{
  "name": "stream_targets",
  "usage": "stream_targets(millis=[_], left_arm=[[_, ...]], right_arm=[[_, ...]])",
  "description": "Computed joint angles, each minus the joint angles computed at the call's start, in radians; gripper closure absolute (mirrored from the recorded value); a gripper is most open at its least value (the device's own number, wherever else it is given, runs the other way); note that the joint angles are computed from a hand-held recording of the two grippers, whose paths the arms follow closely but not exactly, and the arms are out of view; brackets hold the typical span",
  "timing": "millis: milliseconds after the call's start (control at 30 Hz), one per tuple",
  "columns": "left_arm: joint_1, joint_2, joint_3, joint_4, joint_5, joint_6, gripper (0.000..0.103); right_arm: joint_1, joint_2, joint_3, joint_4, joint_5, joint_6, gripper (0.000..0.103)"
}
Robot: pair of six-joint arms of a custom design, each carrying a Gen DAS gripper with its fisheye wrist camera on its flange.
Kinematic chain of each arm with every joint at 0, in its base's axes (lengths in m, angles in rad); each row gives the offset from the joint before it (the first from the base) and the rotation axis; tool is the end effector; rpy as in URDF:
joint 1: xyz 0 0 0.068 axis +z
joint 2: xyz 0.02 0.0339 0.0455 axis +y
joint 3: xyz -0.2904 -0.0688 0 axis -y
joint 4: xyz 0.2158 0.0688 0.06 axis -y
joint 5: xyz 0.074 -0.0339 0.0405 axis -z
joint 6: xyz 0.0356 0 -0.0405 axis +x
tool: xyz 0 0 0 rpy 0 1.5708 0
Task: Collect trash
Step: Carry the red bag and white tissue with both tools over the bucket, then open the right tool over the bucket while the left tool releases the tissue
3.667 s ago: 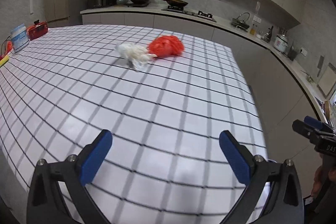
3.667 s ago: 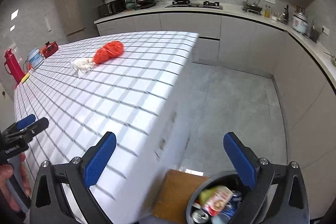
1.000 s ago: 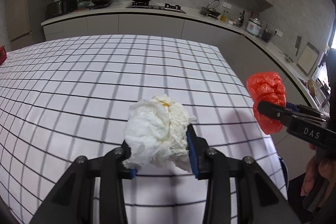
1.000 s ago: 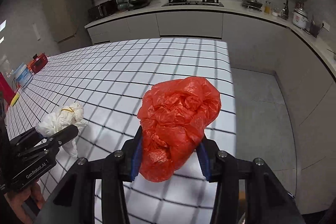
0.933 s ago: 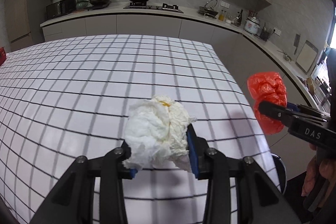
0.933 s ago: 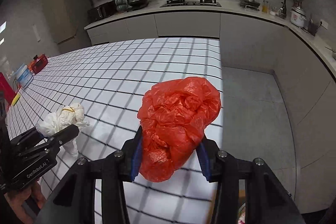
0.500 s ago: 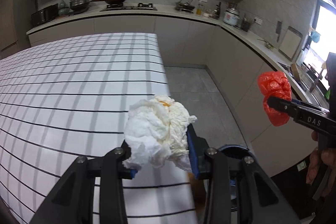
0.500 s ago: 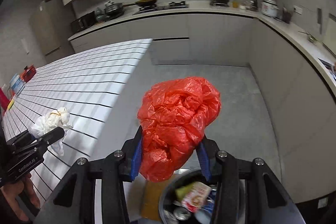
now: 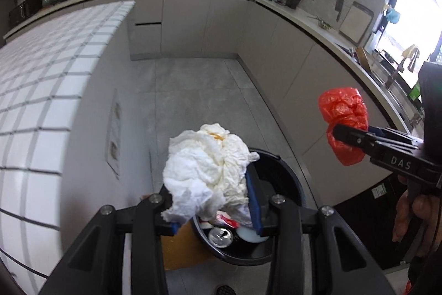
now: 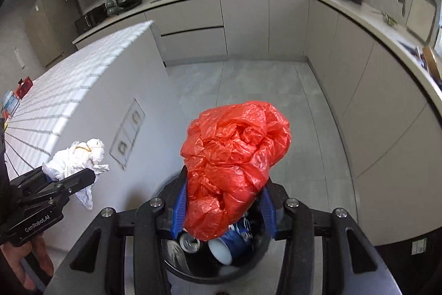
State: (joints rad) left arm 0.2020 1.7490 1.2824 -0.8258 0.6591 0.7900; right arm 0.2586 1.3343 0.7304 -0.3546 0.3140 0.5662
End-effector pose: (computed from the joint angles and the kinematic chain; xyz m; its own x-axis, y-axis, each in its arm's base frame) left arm 0.3172 0.0427 0.2576 -0.6585 0.4384 -0.6117 0.6735 0.7059 -0.2192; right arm 0.2210 0.0471 0.2344 -0.7061 0.3410 -0.6206 0.3639 0.9266 0.0950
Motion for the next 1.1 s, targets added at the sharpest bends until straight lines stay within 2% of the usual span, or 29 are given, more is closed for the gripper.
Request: stream_targets(millis=[200,300,467,733,933,967,1000,1033,1067,1100], left_arm=[[-0.045,-0.023,-0.128,0.074,-0.044,-0.007,0.064],[-0.051,-0.025,-0.17,0.073,-0.033,0.005,0.064],[-0.078,-0.053,-0.23,0.134,-0.054,-0.026,0.064],[-0.128,-0.095,-0.367,0.293,-0.052,-0.147,0.064],[-0.155,-0.098,-0.412,0.342,-0.047,-0.199,0.062],[-0.157,-0.097,-0.417,0.35,-0.043,-0.207,0.059],[-0.159,-0.094,-0.427,0.367,-0.043,-0.218,0.033],[-0.175,-0.095,-0.443,0.405,-0.092,-0.243,0.015],[-0.173,-0.101,-0.457,0.445,-0.11,-0.268,0.001],[-0.149,-0.096,-0.459,0.462,-0.088,-0.275,0.0]], right_arm=[[-0.038,-0.041,-0.18,0.104,-0.075,-0.08,0.055],[-0.087,-0.041,-0.254,0.176,-0.146,-0.157,0.055],[-0.149,0.056,-0.339,0.328,-0.241,-0.316,0.055],[-0.13,0.204,-0.451,0.582,-0.3,-0.389,0.055],[-0.104,0.318,-0.496,0.737,-0.337,-0.443,0.055],[-0.109,0.346,-0.502,0.77,-0.354,-0.455,0.054],[-0.111,0.368,-0.5,0.791,-0.365,-0.459,0.054],[-0.107,0.387,-0.508,0.826,-0.374,-0.467,0.044],[-0.097,0.431,-0.529,0.909,-0.347,-0.472,0.007],[-0.082,0.451,-0.528,0.919,-0.292,-0.446,0.0]])
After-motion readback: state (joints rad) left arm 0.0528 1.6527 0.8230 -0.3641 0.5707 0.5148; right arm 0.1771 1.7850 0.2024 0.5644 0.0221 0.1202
